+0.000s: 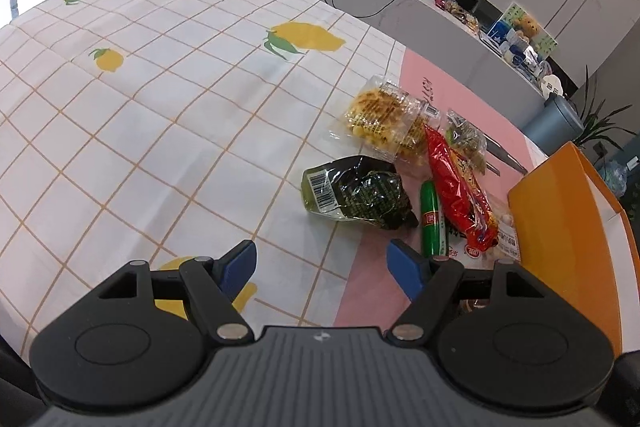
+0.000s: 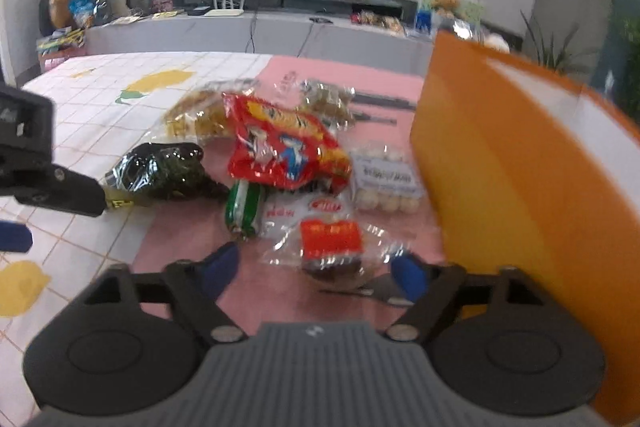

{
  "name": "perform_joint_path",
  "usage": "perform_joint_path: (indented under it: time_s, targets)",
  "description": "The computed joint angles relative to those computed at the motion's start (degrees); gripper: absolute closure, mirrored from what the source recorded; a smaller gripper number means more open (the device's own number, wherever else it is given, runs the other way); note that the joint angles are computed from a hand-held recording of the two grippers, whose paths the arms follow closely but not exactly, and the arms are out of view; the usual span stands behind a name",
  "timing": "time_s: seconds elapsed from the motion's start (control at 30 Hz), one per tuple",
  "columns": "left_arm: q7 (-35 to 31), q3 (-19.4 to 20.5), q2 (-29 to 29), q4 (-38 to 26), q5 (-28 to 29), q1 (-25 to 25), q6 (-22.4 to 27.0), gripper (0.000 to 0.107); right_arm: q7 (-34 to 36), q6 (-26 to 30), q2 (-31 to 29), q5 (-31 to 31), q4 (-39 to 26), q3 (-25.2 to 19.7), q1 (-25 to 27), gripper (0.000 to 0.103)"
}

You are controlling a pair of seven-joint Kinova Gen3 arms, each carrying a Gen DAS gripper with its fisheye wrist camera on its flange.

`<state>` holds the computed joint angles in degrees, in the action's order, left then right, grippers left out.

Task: Organize snacks
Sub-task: 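Grasp the dark green seaweed pack with the left gripper while the right gripper grasps the egg-roll pack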

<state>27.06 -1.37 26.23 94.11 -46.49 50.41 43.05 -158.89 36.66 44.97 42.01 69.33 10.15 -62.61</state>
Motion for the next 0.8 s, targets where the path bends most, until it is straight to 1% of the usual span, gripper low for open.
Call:
perform_joint_path:
  time_s: [0.03, 0.07, 0.2, 0.3, 0.4, 0.47, 0.53, 0.57, 0.63, 0.7, 0.8]
  targets:
    - [0.2, -0.1, -0.1, 0.1, -0.2, 0.1, -0.2, 0.020, -1.6, -0.9, -0.1, 0.0, 0.6, 0.8, -0.3, 0.041]
    - [0.2, -0.1, -0.1, 0.2, -0.3, 0.1, -0.3, 0.020, -3.2, -1.0, 0.1, 0.8, 0.9, 1.7, -0.9, 0.044]
    - [0.6, -0.1, -0.2, 0.2, -0.8, 0.3, -0.2, 0.020, -4.7, 0.1, 0.5, 2.6, 0.8, 2.3, -1.6, 0.046]
    - [1.2, -0.1, -0.5, 0.4, -1.0, 0.3, -0.3, 0.020, -4.4, 0.3, 0.3, 2.9, 0.8, 1.4, -1.2, 0.048]
    - [1.8, -0.1, -0.6, 0.1, -1.7, 0.8, 1.0, 0.020, -4.3, 0.1, -0.1, 4.2, 1.4, 1.4, -1.8, 0.048]
    - [1.9, 0.2, -0.5, -0.2, -2.0, 1.0, 1.9, 0.020, -1.2, 1.4, 0.1, 3.6, 0.4, -0.4, -1.0, 0.048]
    - [2.0, 0.5, -0.5, -0.5, -2.2, 1.0, 2.3, 0.020, -0.1, 1.2, 0.1, 4.1, 0.5, -0.4, -1.3, 0.045]
    - [1.8, 0.7, -0.4, -0.8, -2.1, 1.0, 2.5, 0.020, 0.4, 2.2, 0.3, 4.8, 0.1, -0.6, -1.6, 0.043]
    - [1.2, 1.1, -0.2, -1.1, -1.8, 0.7, 2.5, 0.020, 0.7, 5.1, 1.7, 6.9, -1.1, 1.6, -4.0, 0.024]
    - [0.8, 1.2, -0.2, -1.1, -1.8, 0.5, 1.9, 0.020, -1.8, 4.9, 2.0, 10.4, 0.1, 3.3, -5.7, 0.023]
    - [0.4, 1.1, -0.1, -1.1, -1.6, 0.5, 1.4, 0.020, -3.6, 4.5, 1.9, 12.3, 0.6, 2.6, -5.3, 0.024]
